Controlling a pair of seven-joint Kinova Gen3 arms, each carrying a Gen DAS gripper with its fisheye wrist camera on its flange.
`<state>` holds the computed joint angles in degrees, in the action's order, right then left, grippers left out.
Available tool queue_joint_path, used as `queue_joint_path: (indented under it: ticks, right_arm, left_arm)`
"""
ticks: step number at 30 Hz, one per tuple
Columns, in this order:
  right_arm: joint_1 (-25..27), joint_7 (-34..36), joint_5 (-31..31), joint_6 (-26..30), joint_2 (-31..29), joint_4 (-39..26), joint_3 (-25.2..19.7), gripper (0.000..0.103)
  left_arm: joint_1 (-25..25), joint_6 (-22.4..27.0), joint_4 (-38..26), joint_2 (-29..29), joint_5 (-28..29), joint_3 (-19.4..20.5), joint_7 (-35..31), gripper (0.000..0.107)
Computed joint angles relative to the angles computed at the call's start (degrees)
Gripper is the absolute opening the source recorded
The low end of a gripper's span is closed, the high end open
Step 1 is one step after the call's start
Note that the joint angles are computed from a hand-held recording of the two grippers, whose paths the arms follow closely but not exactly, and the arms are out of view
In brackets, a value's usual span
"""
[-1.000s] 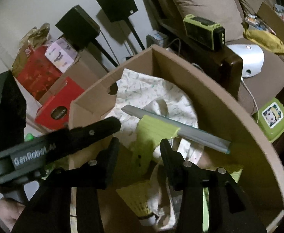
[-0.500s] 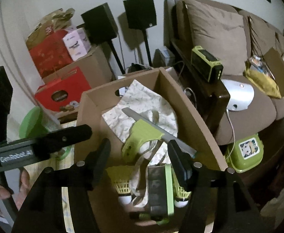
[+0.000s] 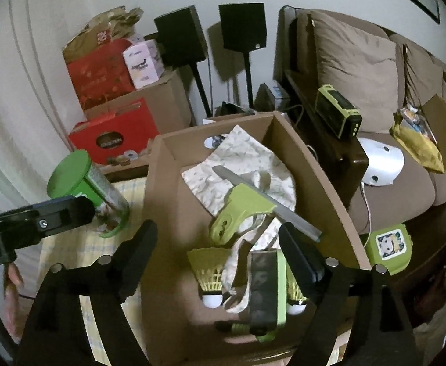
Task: Organize objects
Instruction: 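Open both tools to release the squeegee and withdraw from the box, then move both tools toward the green-lidded canister on the table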
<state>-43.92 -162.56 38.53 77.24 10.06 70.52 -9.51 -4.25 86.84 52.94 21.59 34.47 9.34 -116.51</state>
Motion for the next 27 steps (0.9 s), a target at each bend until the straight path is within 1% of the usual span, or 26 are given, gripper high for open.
queue_joint_path:
  ticks: [5, 7, 14, 15, 16, 17, 18, 27]
  right_arm:
    - [-0.9, 0.3, -0.3, 0.3, 1.0, -1.5, -0.1, 0.086]
    - [-1.4, 0.5, -0.1, 0.5, 1.3, -2.1, 0.0, 0.089]
    - [-3.6, 1.2, 0.4, 1.2, 2.4, -4.5, 0.3, 0.091]
    - [-3.9, 1.3, 0.4, 1.4, 2.8, -4.9, 0.4, 0.093]
    - [-4.2, 1.5, 0.3, 1.5, 3.1, -5.4, 0.5, 0.096]
    - [-4.3, 1.8, 0.1, 1.4, 3.3, -5.7, 0.6, 0.098]
    - [-4.6, 2.2, 0.0, 1.4, 3.6, -6.2, 0.7, 0.103]
    - [-7.8, 5.6, -0.2, 3.6, 7.1, -11.3, 2.5, 0.103]
  left_arm:
    - [-1.5, -1.4, 3.0, -2.5, -0.4, -1.0, -2.7, 0.079]
    - [-2.4, -2.3, 4.6, -3.6, -0.2, -1.6, -3.7, 0.087]
    - [-5.2, -3.5, 8.0, -6.3, 0.5, -3.5, -7.1, 0.091]
    - [-5.7, -3.5, 8.5, -6.7, 0.8, -3.8, -7.7, 0.094]
    - [-6.3, -3.6, 9.1, -7.1, 1.3, -4.0, -8.3, 0.099]
    - [-6.7, -3.8, 9.6, -7.4, 1.7, -4.3, -8.8, 0.1]
    - [-7.2, -4.0, 10.1, -7.8, 2.2, -4.5, -9.4, 0.101]
    - [-8.8, -9.1, 16.7, -12.5, 1.9, -7.5, -15.1, 0.103]
